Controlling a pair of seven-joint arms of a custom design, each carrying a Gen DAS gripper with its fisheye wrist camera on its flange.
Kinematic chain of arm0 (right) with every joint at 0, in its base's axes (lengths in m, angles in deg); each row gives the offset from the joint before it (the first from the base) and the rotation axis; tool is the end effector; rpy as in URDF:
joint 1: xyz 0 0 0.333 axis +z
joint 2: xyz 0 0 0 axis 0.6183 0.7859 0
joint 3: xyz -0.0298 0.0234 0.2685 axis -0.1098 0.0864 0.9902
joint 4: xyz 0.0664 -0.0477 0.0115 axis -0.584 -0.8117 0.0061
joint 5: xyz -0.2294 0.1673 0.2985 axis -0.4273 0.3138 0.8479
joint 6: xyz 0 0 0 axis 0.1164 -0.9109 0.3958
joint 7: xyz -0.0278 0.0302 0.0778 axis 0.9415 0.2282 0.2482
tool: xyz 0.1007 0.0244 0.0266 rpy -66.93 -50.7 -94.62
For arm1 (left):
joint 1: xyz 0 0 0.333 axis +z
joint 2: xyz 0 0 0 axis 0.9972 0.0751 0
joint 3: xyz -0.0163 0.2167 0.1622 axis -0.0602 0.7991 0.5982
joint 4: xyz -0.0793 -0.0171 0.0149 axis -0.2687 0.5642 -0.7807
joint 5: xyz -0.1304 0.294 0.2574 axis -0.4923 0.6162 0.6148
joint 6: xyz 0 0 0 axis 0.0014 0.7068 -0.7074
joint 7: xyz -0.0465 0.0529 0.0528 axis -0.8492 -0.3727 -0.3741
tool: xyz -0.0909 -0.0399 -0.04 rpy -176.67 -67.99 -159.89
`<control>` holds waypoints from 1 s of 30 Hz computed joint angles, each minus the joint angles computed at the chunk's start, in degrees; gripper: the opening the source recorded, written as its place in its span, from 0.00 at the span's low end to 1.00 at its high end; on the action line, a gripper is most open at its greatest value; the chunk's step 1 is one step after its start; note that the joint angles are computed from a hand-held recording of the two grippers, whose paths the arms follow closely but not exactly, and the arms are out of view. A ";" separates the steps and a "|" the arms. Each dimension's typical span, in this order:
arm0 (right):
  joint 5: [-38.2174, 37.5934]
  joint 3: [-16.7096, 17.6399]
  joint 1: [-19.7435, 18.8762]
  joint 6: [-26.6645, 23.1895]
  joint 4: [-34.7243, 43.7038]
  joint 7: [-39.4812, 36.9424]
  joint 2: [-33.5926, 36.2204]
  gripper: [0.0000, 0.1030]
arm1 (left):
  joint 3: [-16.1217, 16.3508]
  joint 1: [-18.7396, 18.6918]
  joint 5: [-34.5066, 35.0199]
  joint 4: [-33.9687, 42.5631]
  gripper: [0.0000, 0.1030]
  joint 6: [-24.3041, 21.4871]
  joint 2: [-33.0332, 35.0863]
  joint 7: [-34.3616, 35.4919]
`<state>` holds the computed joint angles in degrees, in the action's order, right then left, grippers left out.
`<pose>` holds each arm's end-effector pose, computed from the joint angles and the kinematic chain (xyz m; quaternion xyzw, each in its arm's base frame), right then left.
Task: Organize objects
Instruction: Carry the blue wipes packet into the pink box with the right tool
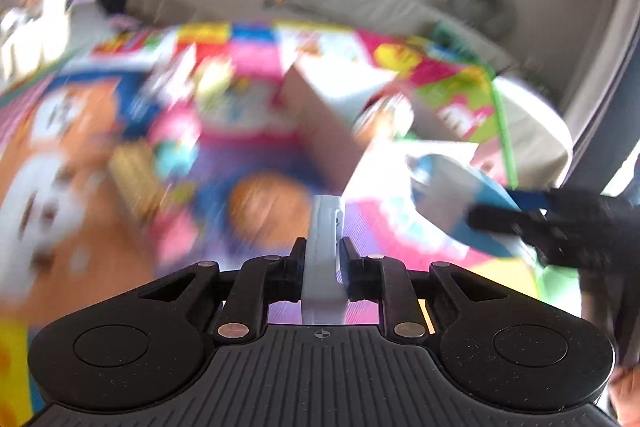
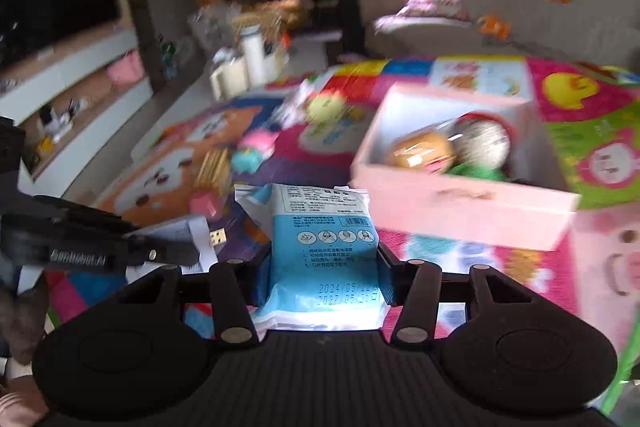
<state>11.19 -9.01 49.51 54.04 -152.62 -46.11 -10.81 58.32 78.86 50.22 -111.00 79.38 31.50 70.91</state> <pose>0.5251 0.0479 0.5055 -0.8123 0.3459 -0.1228 0.4533 0.4454 -0.2569 0.4872 -0.6939 0.5641 -0.3922 0.2154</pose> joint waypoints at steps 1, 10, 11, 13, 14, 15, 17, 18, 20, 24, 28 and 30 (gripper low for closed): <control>1.49 -0.82 -0.30 0.11 0.55 0.18 -0.11 0.49 | -0.91 1.62 1.85 3.21 0.20 0.63 2.46 -0.25; 13.64 -2.78 -3.09 3.83 6.42 -2.99 4.85 0.49 | 0.41 2.80 37.08 42.54 0.20 -1.25 34.88 -26.68; 13.95 -2.50 -3.48 4.39 7.11 -2.62 5.94 0.49 | 0.82 1.92 35.60 45.57 0.20 -2.94 37.63 -24.95; 13.67 -1.72 -4.36 5.96 8.75 -0.98 8.28 0.49 | 1.62 0.40 32.13 49.64 0.20 -6.67 41.38 -22.31; 13.40 -1.30 -4.76 6.77 9.73 -0.01 9.57 0.49 | 2.92 -0.82 32.87 49.99 0.20 -8.05 41.64 -24.09; 13.36 -0.97 -5.16 7.28 10.72 0.69 10.82 0.49 | 4.60 -1.81 34.81 48.47 0.20 -7.93 40.45 -27.19; 13.19 -0.28 -5.95 7.90 12.74 2.07 13.16 0.49 | 6.76 -2.63 35.93 44.91 0.20 -6.23 37.86 -29.69; 13.02 0.17 -6.27 8.30 13.87 2.70 14.36 0.49 | 7.60 -2.96 36.03 42.55 0.20 -5.52 36.05 -30.26; 12.46 1.10 -6.90 8.47 16.41 4.10 16.83 0.49 | 9.63 -4.11 38.31 38.12 0.20 -4.14 32.59 -32.42; 11.91 3.56 -7.39 8.65 21.76 5.94 21.24 0.49 | 11.31 -4.94 42.52 29.13 0.20 -2.04 25.59 -36.61; 6.68 6.54 -6.65 11.65 31.15 8.72 28.38 0.49 | 9.56 -2.82 42.85 18.79 0.20 0.97 18.23 -38.02; -0.04 7.65 -5.86 13.26 37.75 14.00 33.73 0.49 | 7.95 -1.59 45.28 14.30 0.20 0.80 14.60 -40.28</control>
<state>11.14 -1.36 43.65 67.30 -114.87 -32.11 22.92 66.27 77.27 95.50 -96.69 80.18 46.10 30.63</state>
